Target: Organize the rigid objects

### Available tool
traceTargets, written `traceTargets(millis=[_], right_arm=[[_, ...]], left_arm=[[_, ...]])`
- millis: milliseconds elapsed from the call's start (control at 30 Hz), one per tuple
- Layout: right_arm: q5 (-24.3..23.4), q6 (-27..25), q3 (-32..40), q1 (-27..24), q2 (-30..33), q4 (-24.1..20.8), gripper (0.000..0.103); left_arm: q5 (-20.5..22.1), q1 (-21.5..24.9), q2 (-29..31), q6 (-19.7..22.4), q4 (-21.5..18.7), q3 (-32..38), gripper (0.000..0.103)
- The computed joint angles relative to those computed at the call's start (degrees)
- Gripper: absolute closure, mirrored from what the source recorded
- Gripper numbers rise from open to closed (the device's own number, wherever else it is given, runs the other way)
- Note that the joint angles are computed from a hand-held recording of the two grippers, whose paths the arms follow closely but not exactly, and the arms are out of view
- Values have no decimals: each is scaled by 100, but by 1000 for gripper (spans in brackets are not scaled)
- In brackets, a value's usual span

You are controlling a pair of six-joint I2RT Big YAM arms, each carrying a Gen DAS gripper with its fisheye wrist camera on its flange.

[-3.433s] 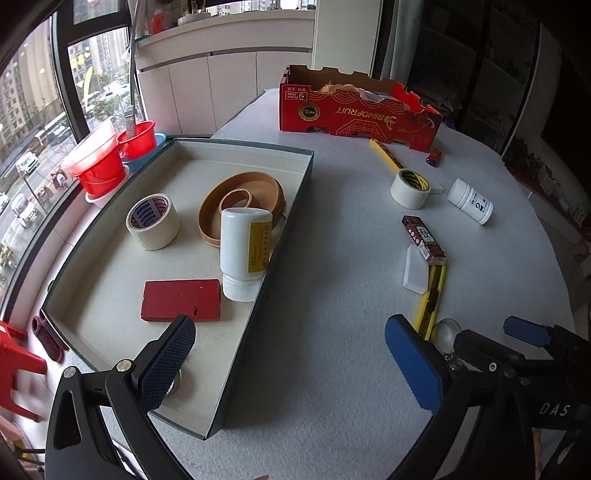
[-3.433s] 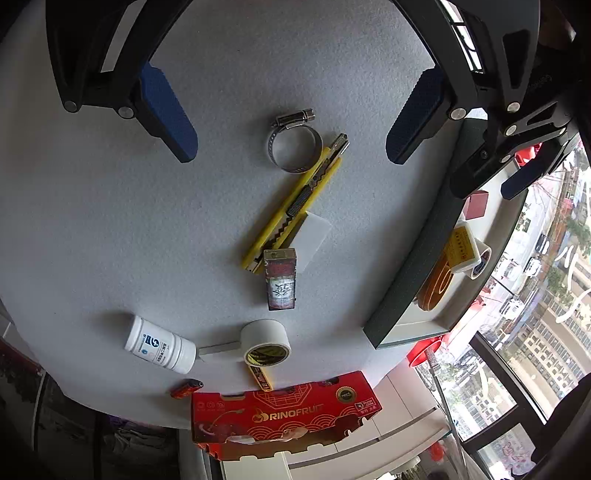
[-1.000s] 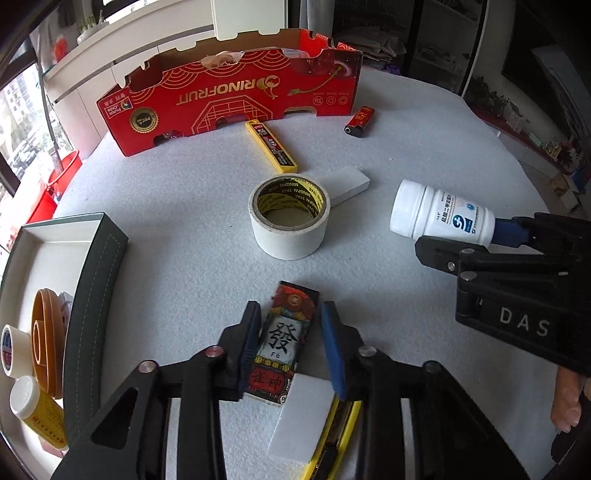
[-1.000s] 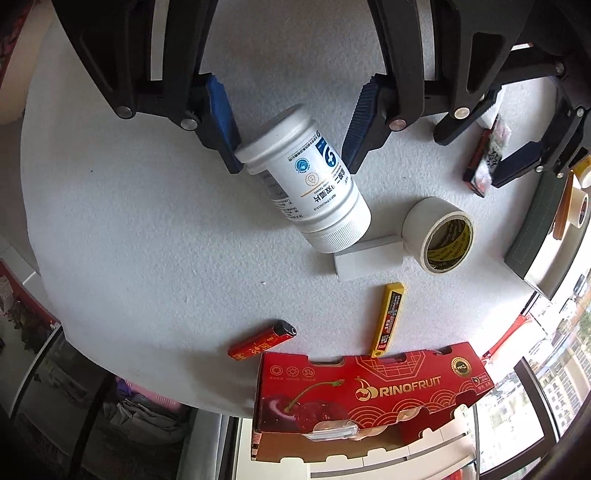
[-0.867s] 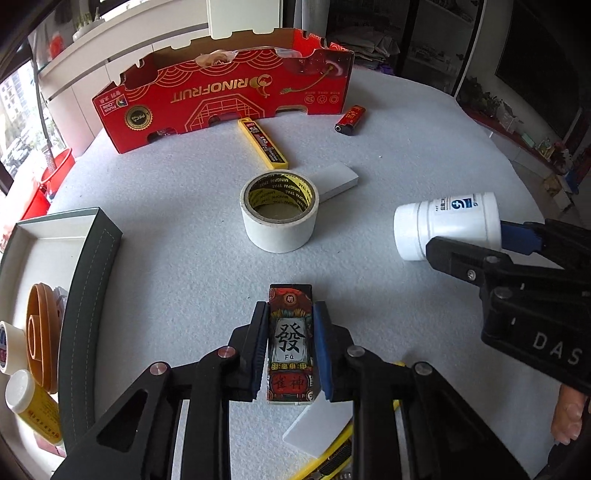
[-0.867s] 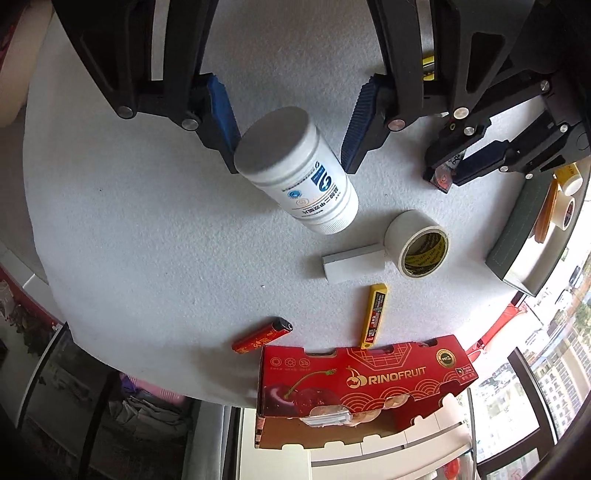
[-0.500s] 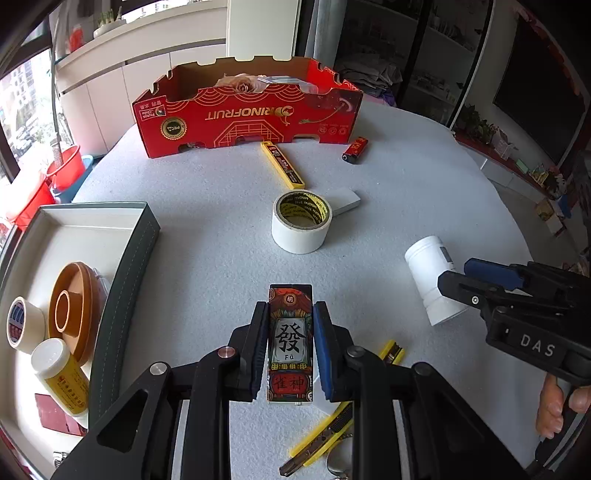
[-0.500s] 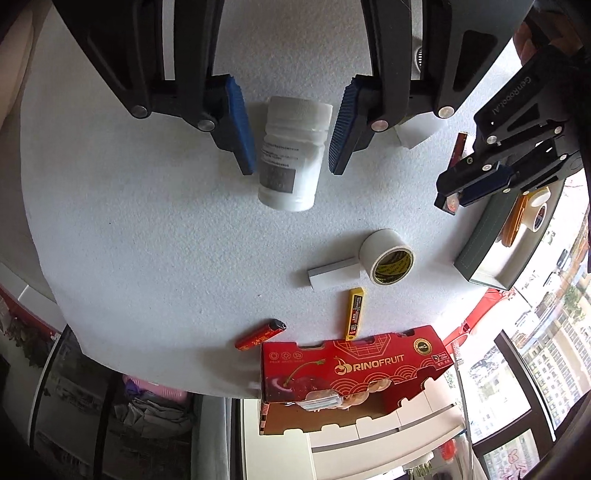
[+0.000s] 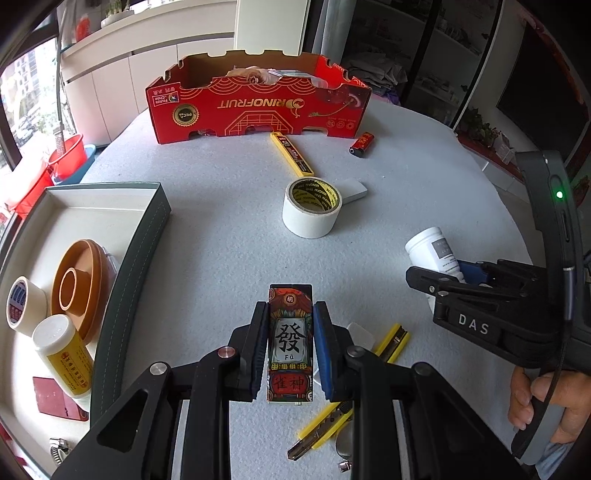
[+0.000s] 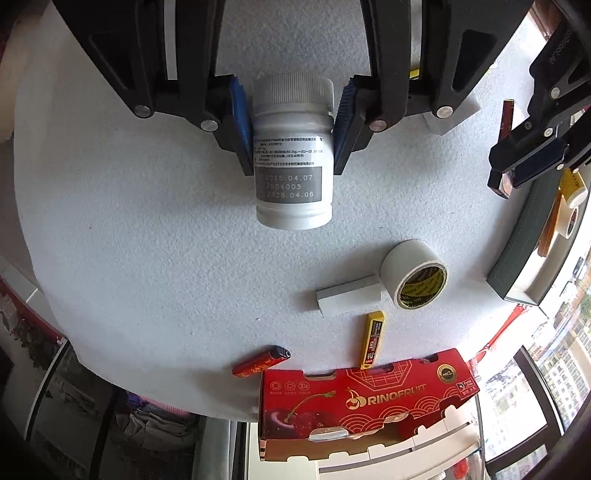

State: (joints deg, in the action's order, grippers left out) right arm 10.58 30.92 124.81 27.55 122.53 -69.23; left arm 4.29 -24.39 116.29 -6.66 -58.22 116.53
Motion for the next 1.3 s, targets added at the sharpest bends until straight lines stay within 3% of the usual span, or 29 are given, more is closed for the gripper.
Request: traceTargets(millis=[300,533,900,1300], right_arm=[[185,643,-1422,155,-1091,890,62],[285,835,-1852,417,-1533,1142,62],[555,871,-1636,777,-1562,994,62],[751,628,-480,1206,-955,498,62]], left_arm=[[-31,-68,-553,-89,382,-695,77],[49,-135,-1044,-195,700,-1332,77],[185,-23,-1740,-332,1221,-2141,77],[232,460,-2406,-637,1823,-2865,77]])
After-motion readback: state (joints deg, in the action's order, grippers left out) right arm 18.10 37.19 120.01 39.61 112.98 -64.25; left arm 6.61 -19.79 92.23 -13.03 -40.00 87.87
